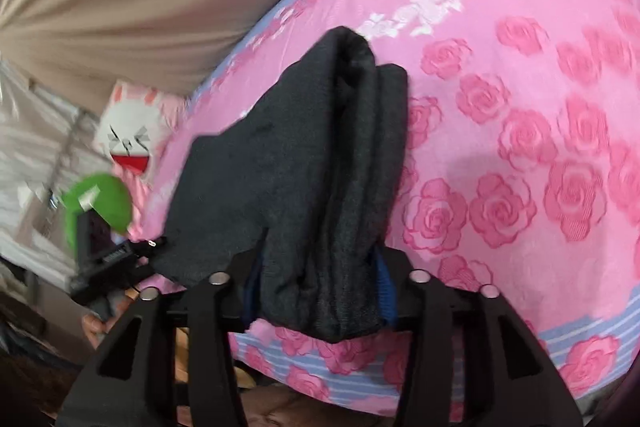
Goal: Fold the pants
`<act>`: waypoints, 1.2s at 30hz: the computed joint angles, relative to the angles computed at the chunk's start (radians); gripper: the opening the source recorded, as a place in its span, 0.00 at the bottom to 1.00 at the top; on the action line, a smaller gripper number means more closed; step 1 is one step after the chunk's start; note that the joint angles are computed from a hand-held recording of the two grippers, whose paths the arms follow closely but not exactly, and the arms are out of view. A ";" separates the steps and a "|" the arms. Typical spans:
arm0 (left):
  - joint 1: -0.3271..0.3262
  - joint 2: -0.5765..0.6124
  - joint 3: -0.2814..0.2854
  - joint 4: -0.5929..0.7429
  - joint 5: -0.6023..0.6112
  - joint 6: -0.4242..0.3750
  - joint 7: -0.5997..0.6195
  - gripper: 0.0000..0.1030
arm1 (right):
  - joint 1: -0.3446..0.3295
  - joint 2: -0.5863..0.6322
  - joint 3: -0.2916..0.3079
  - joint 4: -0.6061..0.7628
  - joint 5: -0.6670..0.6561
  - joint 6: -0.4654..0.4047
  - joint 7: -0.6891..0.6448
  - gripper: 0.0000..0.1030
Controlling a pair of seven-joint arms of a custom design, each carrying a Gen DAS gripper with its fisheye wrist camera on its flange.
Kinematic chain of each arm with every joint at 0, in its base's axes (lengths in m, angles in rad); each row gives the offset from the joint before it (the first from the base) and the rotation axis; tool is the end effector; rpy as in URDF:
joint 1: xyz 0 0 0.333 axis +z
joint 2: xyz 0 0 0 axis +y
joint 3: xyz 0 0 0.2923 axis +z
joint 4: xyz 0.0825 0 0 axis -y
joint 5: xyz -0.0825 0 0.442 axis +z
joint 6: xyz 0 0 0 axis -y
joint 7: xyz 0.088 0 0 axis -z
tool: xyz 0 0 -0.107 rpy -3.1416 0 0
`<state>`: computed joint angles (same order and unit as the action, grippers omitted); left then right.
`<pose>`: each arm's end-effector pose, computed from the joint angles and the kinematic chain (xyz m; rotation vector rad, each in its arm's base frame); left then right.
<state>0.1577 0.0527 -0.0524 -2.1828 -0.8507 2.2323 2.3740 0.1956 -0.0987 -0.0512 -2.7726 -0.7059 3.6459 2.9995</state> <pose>0.5897 0.0394 0.3138 1.8100 -2.1120 0.9068 0.4201 0.1459 0.2735 -1.1418 1.9182 0.0224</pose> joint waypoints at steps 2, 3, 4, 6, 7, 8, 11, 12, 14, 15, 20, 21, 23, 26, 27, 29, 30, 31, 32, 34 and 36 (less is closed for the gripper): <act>0.001 0.021 -0.004 0.026 -0.031 -0.039 0.014 0.75 | 0.003 0.000 0.005 0.007 0.009 -0.009 -0.024 0.55; -0.002 0.025 -0.010 0.029 -0.043 -0.033 0.023 0.79 | 0.005 0.006 0.011 0.009 0.029 -0.001 -0.044 0.58; -0.006 0.026 -0.015 0.027 -0.053 -0.019 0.033 0.79 | 0.005 0.010 0.017 0.009 0.053 0.004 -0.066 0.59; -0.009 0.031 -0.022 0.026 -0.086 0.001 0.077 0.76 | 0.011 0.025 0.043 0.015 0.148 0.007 -0.144 0.60; -0.011 0.033 -0.024 0.026 -0.092 0.011 0.079 0.58 | 0.014 0.030 0.053 0.015 0.189 0.010 -0.181 0.60; -0.011 0.045 -0.023 0.037 -0.084 0.000 0.059 0.44 | 0.020 0.035 0.068 0.016 0.254 0.010 -0.240 0.60; 0.008 0.072 -0.018 0.065 -0.096 -0.050 0.010 0.17 | 0.038 0.042 0.091 0.018 0.386 -0.010 -0.336 0.41; 0.016 0.063 -0.018 0.060 -0.115 -0.061 0.020 0.15 | 0.041 0.044 0.084 0.015 0.381 0.007 -0.322 0.34; 0.021 0.022 -0.017 0.028 -0.130 -0.059 0.048 0.13 | 0.051 0.008 0.097 -0.005 0.437 0.002 -0.371 0.31; 0.019 -0.008 -0.015 0.006 -0.140 -0.060 0.067 0.13 | 0.058 -0.027 0.112 -0.020 0.486 -0.017 -0.420 0.30; -0.006 -0.174 0.030 -0.102 -0.176 -0.111 0.166 0.11 | 0.076 -0.196 0.192 -0.092 0.692 -0.070 -0.613 0.28; -0.013 -0.205 0.040 -0.120 -0.179 -0.123 0.183 0.11 | 0.073 -0.233 0.214 -0.108 0.733 -0.080 -0.647 0.28; -0.024 -0.265 0.065 -0.155 -0.191 -0.148 0.220 0.11 | 0.057 -0.314 0.280 -0.136 0.828 -0.104 -0.718 0.28; -0.041 -0.351 0.102 -0.198 -0.213 -0.161 0.274 0.11 | 0.030 -0.408 0.370 -0.166 0.941 -0.118 -0.795 0.28; -0.047 -0.379 0.114 -0.211 -0.223 -0.166 0.290 0.11 | 0.022 -0.438 0.396 -0.174 0.971 -0.119 -0.815 0.28; -0.059 -0.429 0.138 -0.228 -0.247 -0.174 0.321 0.11 | 0.007 -0.486 0.439 -0.183 1.017 -0.116 -0.847 0.28; -0.065 -0.447 0.146 -0.233 -0.255 -0.173 0.332 0.11 | -0.009 -0.515 0.471 -0.187 1.044 -0.116 -0.865 0.28; -0.071 -0.472 0.155 -0.240 -0.267 -0.167 0.352 0.11 | -0.019 -0.533 0.489 -0.187 1.061 -0.116 -0.881 0.28; -0.077 -0.493 0.165 -0.245 -0.278 -0.166 0.366 0.11 | -0.036 -0.541 0.514 -0.178 1.078 -0.115 -0.896 0.28; -0.095 -0.531 0.173 -0.254 -0.306 -0.143 0.396 0.11 | -0.051 -0.564 0.531 -0.171 1.094 -0.103 -0.927 0.28; -0.113 -0.557 0.185 -0.254 -0.334 -0.126 0.426 0.11 | -0.092 -0.586 0.578 -0.151 1.124 -0.098 -0.969 0.28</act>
